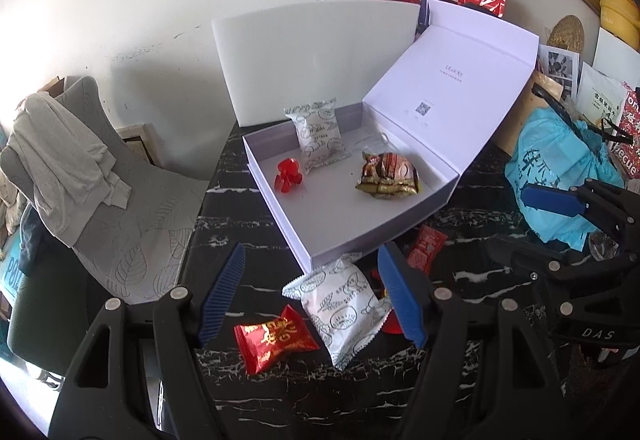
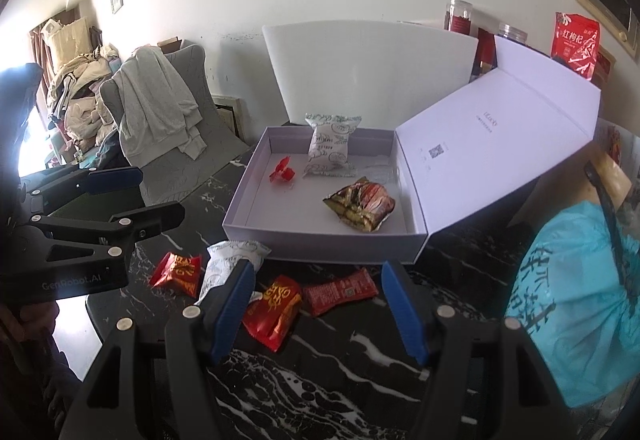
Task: Organize objects
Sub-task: 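Withdraw both tools from the box toward the red candy packets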
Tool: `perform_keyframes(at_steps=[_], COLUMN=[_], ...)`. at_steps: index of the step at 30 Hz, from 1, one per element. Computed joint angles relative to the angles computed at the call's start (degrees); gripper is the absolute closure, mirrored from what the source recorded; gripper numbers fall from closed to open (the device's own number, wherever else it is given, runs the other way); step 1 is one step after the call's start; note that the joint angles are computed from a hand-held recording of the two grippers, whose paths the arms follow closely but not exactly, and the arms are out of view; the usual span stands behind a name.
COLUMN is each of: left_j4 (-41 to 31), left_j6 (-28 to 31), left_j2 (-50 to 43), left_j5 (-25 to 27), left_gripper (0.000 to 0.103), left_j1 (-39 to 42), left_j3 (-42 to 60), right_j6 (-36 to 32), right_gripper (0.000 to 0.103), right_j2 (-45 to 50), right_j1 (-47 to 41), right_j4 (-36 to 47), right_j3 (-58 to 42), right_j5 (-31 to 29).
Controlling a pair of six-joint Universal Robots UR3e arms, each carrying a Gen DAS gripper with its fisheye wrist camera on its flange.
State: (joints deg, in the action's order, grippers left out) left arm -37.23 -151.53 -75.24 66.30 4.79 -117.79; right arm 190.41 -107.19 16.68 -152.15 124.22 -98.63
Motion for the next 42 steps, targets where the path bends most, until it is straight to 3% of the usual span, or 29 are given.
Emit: perform_keyframes(at_steps=[24,42], left_j4=[4.16,6.48], left_j6=[1.57,0.35], left_j2=[-3.78,-15.74], left_j5=[3.7,7.23], left_gripper=[0.035,0.035], left_j1=[2.08,2.86], left_j3=[-8.31,-4.03], right_j6=[2.65,1.76], right_gripper=[0.036,0.036], right_j2=[8.94,22.15], right_j1=[0.61,-0.78], right_j4=[-7.9,-9.7], right_j3=[6.47,0.2], right_j5=[5.17,8.82])
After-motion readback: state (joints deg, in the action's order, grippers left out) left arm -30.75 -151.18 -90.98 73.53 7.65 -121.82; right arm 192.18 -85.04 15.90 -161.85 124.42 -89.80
